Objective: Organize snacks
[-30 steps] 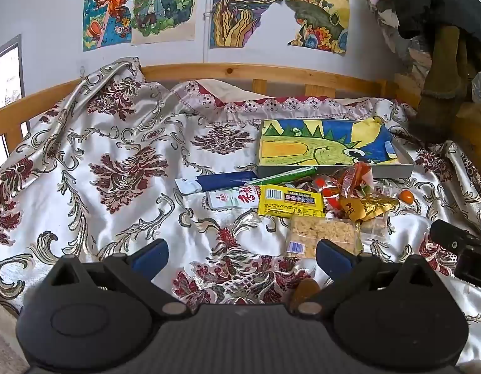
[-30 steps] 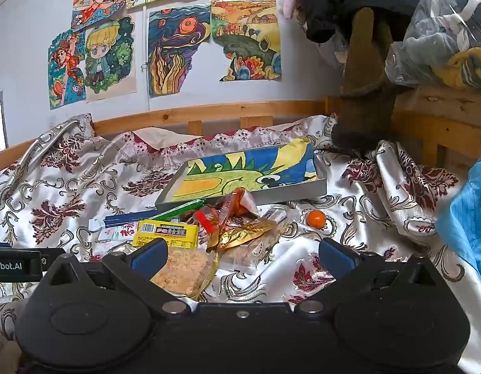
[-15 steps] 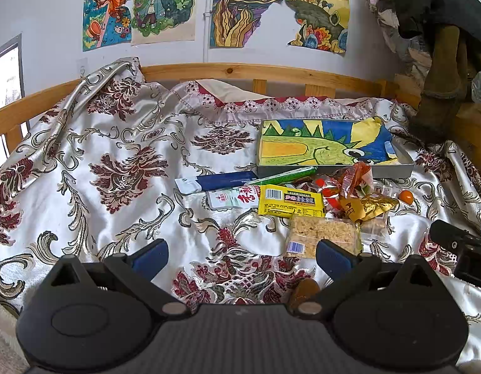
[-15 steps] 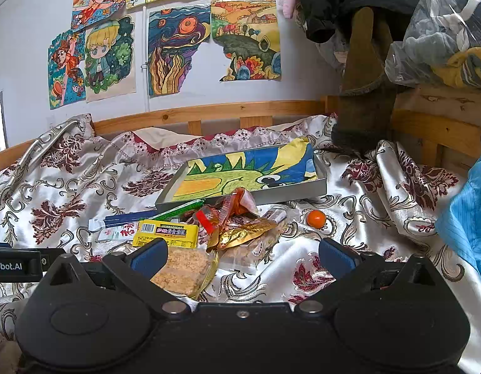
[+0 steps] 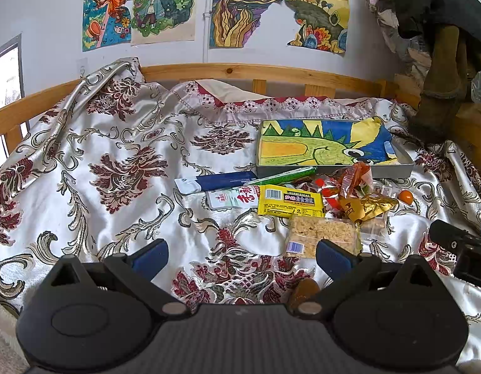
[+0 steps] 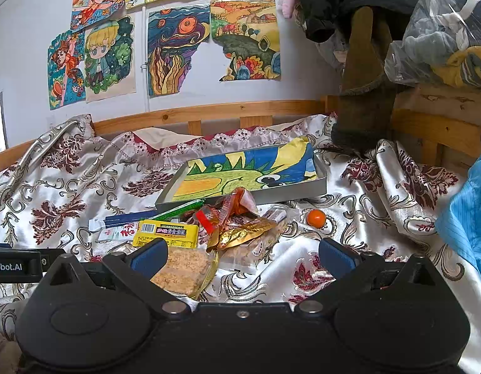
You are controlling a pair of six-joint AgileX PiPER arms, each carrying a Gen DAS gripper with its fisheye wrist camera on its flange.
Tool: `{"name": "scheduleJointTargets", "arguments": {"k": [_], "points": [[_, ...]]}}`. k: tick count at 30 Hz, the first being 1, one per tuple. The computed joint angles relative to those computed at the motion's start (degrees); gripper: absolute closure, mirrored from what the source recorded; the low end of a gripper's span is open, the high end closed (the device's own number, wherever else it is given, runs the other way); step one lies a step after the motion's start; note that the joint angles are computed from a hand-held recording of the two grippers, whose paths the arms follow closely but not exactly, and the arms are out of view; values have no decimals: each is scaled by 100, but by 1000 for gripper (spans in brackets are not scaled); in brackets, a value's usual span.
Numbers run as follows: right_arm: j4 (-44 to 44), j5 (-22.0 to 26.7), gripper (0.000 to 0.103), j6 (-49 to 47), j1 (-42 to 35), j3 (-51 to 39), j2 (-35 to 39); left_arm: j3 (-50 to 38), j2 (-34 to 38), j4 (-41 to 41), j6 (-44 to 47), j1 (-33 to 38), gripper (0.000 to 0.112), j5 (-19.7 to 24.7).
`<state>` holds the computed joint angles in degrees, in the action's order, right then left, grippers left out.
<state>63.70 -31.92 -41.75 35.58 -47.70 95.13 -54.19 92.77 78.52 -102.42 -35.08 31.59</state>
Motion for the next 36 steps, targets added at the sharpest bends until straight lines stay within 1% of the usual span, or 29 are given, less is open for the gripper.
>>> {"name": "scheduleJointTargets", "arguments": {"k": [15,18,24,30,33,36], "points": [[145,39,1,-141,5,-72,0,-2,3,-32,20,-6,10,2],[190,63,1,-187,1,-105,8,-90,95,-84,12,-113,10,93],[48,11,1,12,22,45,3,-37,47,-158,138,0,10,-33],[507,169,1,-433,-24,-174,87,-97,79,-346,337,28,10,-76],[611,203,1,-485,-23,-195,98,-82,74,-267,266,36,10,-120],[713,249,1,-560,-40,-230,117,-94,89,-310,341,107,10,-285]]}}
